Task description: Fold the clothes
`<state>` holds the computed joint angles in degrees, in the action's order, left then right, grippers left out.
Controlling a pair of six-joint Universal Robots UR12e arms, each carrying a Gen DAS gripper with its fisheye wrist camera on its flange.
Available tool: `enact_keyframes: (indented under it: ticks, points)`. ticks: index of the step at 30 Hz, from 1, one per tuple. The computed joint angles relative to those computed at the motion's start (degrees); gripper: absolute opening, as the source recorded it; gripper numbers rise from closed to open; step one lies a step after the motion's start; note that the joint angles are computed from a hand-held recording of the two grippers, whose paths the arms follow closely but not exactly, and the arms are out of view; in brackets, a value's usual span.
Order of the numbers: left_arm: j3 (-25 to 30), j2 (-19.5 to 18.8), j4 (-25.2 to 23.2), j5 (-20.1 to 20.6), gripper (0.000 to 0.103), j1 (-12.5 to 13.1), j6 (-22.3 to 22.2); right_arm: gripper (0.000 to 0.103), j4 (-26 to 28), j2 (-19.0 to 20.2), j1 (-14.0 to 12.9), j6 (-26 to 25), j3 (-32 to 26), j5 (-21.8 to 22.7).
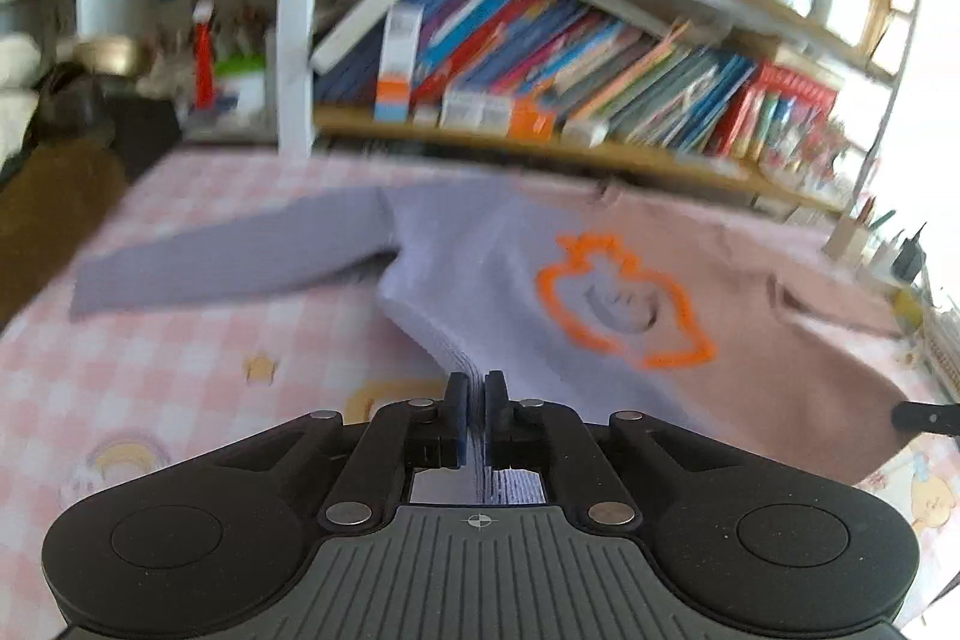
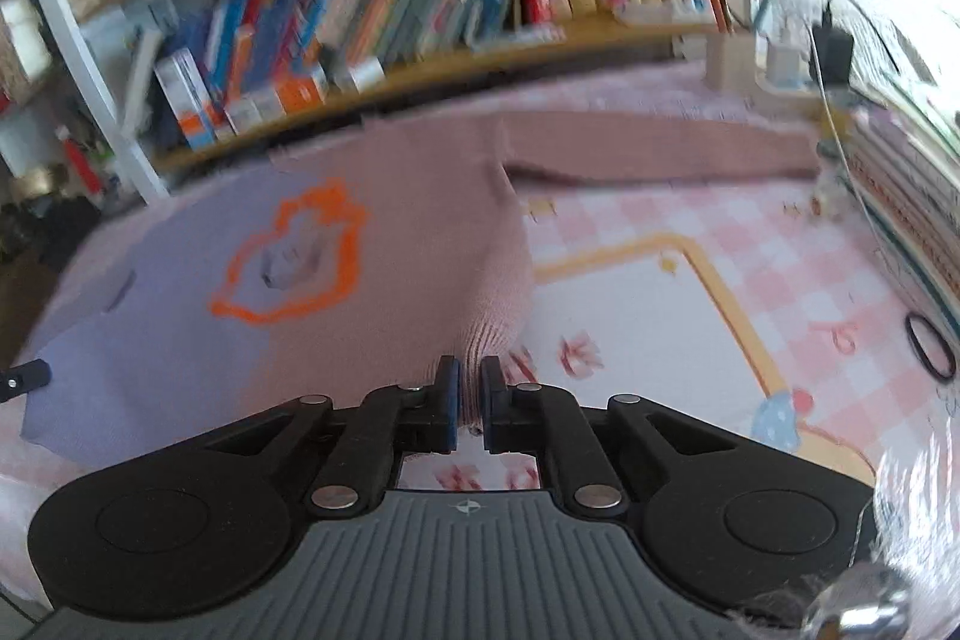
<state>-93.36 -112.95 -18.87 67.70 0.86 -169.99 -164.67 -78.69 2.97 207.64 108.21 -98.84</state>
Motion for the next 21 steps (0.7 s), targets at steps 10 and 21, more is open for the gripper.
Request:
enact_keyframes:
  ticks: [10,21]
  points:
    - [1.56,-1.53,-8.33,4.69,0.011,-0.35,1.55,0.008,6.42,1.01,0.33,1.25,-0.38,0.41]
    - [-1.66,0.96,1.8,2.28,0.055,-0.36,-1.73,0.055,3.57,0.03,1.98,0.21,0.26,-5.43]
